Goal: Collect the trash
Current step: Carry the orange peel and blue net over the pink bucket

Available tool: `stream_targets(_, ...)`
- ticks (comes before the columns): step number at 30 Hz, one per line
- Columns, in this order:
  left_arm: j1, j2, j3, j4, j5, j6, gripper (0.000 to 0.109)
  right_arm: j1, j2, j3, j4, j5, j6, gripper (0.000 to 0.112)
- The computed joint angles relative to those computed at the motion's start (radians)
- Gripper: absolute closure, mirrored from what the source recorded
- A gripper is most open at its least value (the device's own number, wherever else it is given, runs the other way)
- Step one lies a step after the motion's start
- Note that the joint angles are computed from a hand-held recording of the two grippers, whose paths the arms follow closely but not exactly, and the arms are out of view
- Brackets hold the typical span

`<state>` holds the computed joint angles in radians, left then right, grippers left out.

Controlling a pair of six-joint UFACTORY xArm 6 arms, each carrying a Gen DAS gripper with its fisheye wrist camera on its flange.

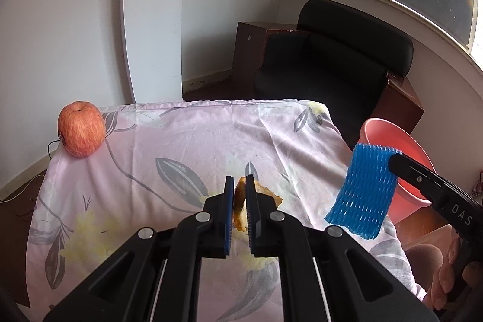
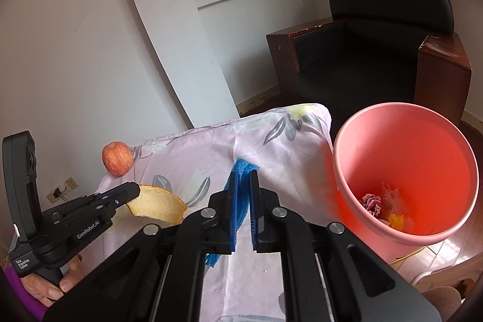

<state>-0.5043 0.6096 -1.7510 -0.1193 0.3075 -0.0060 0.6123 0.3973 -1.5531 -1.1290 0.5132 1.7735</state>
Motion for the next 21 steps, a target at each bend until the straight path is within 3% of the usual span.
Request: stream_targets(21, -0.084, 0.093, -0.19, 0.032, 0.052, 0.043, 0.101, -0.029, -0.187, 0.223, -0.176, 0.06, 0.259, 0.105)
